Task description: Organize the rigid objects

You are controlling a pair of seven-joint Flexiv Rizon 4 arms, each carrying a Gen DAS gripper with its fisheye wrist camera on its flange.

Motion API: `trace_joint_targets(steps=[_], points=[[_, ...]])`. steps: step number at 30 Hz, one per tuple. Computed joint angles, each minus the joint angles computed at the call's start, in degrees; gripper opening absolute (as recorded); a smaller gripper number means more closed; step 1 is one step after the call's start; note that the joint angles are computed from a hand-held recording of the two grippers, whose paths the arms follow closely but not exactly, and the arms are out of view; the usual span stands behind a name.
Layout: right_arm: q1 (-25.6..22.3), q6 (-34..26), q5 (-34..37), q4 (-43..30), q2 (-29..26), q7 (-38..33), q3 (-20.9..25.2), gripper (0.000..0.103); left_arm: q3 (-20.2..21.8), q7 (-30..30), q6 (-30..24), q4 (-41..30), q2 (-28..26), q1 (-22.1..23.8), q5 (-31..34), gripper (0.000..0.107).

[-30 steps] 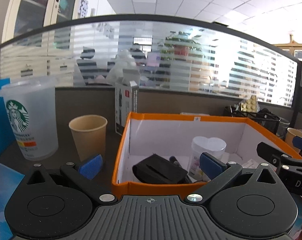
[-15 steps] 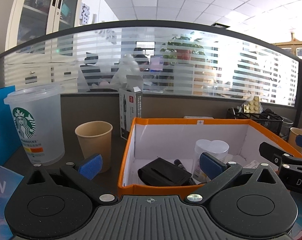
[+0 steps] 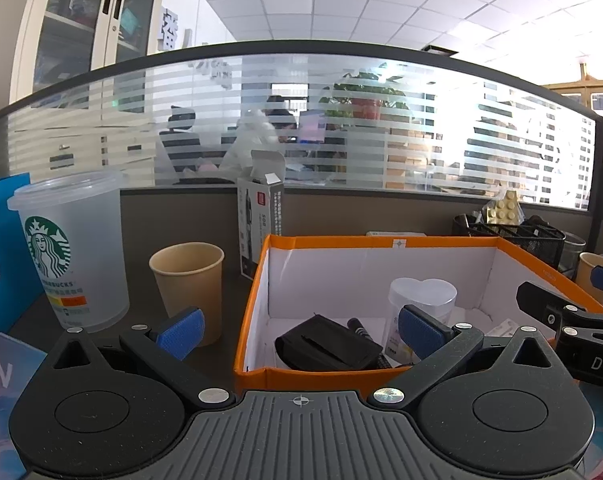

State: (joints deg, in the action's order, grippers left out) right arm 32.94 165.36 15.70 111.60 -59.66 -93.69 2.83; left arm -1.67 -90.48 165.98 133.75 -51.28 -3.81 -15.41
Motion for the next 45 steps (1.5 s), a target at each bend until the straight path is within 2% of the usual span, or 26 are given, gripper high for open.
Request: trace_joint_targets(steps=[13, 39, 42, 45], points=[[-0.1, 0.2, -0.1, 0.2, 0.0, -0.2, 0.0, 0.103, 0.0, 0.0, 0.5, 0.1, -0.1, -0.2, -0.3, 0.103], [-0.1, 1.3, -1.4, 0.4, -0.3, -1.6, -0.2, 0.103, 0.1, -1.1, 5.6, 2.5, 0.5, -0.5, -3.3, 0.103], [0.3, 2.7, -2.8, 1.4, 0.3, -2.5, -0.3, 0.103, 0.1, -3.2, 5.9, 4.5, 2.0, 1.2, -1.6, 0.103], [1.5, 4.0, -4.0, 2.0, 1.0, -4.1, -0.2, 0.103, 0.9, -7.5, 6.4, 7.7, 3.5, 5.4, 3.6, 0.103]])
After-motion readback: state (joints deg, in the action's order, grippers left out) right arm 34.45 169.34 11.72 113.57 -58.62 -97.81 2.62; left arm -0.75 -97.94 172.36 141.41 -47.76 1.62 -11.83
